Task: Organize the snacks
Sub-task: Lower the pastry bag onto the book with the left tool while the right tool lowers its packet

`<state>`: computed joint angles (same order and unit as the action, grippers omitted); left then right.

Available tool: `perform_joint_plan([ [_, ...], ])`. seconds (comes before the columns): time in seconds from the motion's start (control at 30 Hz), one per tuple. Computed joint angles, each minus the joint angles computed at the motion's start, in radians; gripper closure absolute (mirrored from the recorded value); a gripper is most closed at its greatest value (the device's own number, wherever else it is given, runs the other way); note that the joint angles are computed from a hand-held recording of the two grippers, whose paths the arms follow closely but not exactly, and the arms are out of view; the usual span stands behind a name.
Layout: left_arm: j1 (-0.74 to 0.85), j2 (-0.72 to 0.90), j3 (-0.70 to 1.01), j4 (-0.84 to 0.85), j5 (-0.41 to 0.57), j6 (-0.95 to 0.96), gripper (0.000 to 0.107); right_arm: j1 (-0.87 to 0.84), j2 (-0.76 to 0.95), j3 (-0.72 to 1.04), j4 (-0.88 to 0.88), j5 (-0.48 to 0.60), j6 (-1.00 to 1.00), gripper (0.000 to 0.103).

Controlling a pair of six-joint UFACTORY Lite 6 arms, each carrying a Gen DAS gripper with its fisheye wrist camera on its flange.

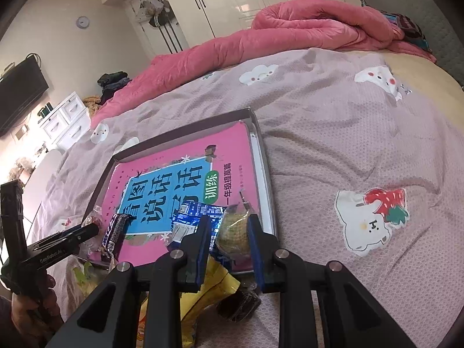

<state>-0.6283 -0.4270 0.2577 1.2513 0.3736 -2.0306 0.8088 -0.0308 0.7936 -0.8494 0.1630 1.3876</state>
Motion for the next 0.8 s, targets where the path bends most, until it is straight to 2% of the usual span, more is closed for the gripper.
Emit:
perform_joint_plan([
  [0.17,0.012,-0.010,-0.004,0.000,-0.011,0.004,0.068,0.003,0.003,0.004,-0.008,0.001,0.007,0.077],
  [0.27,0.003,-0.019,-0.004,-0.001,-0.001,0.007,0.064,0.007,0.002,0.005,-0.027,0.004,0.024,0.077],
  [0.63,-0.025,-0.085,-0.013,-0.073,0.036,0.073,0.060,0.012,-0.020,-0.007,-0.067,-0.002,0.063,0.076],
  [0.8,-0.051,-0.132,-0.014,-0.128,0.077,0.123,0.052,0.010,-0.038,-0.014,-0.087,-0.011,0.083,0.073],
])
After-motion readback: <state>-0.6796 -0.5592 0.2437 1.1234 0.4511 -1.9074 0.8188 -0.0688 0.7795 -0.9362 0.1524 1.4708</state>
